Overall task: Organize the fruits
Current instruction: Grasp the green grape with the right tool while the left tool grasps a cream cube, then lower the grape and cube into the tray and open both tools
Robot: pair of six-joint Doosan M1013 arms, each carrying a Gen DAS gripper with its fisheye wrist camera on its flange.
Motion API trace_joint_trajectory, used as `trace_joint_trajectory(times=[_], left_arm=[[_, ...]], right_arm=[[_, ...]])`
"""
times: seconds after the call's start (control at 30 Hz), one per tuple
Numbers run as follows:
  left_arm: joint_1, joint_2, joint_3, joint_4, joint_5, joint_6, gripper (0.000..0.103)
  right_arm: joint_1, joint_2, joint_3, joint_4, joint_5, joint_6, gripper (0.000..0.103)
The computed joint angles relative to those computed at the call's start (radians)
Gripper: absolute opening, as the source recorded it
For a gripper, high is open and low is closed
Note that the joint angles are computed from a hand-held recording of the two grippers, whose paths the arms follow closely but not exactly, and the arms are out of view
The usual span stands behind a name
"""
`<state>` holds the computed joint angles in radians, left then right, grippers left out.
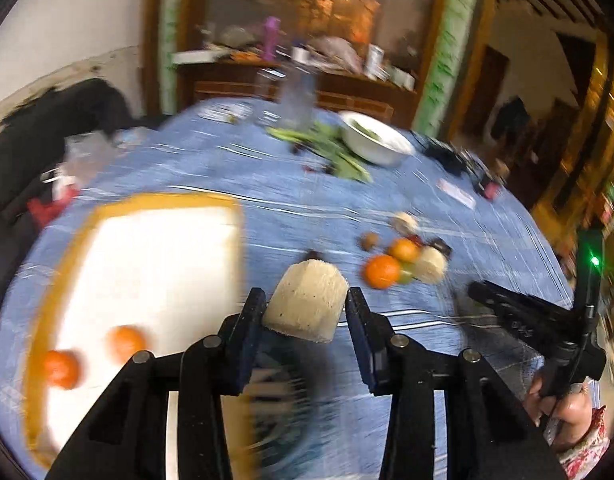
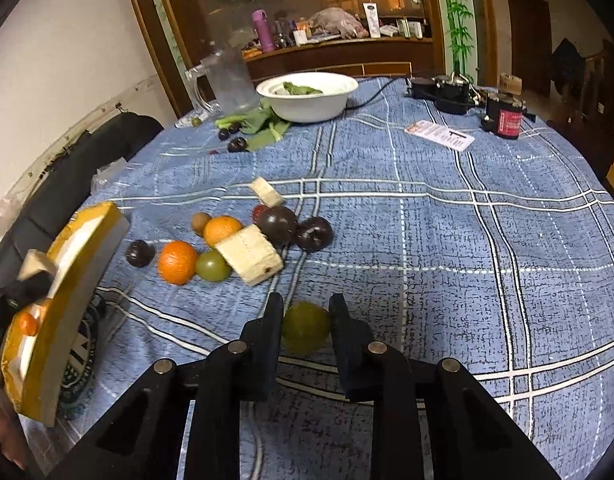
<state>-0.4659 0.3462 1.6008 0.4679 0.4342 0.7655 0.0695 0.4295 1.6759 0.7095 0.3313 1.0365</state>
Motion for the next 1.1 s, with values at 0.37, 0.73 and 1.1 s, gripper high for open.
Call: trace_joint_trajectory(times=[0.37, 0.73, 1.1], left_arm=[[0.095, -0.105, 0.16, 0.124, 0.052, -0.238, 0.04], [0.124, -0.122, 0.219, 0.106, 0.01, -0.233, 0.044], [0.145, -0.149, 0.239, 0.166, -0.011, -0.348, 0.061]], right_arm=[[0.09, -0.05, -0.026, 0.316, 0.184, -0.324, 0.026], [0.264, 0.049, -0.16, 0.04, 0.225, -0.166, 0.026], [0.268, 0.07, -0.179, 0.02, 0.228, -0.13, 0.034]])
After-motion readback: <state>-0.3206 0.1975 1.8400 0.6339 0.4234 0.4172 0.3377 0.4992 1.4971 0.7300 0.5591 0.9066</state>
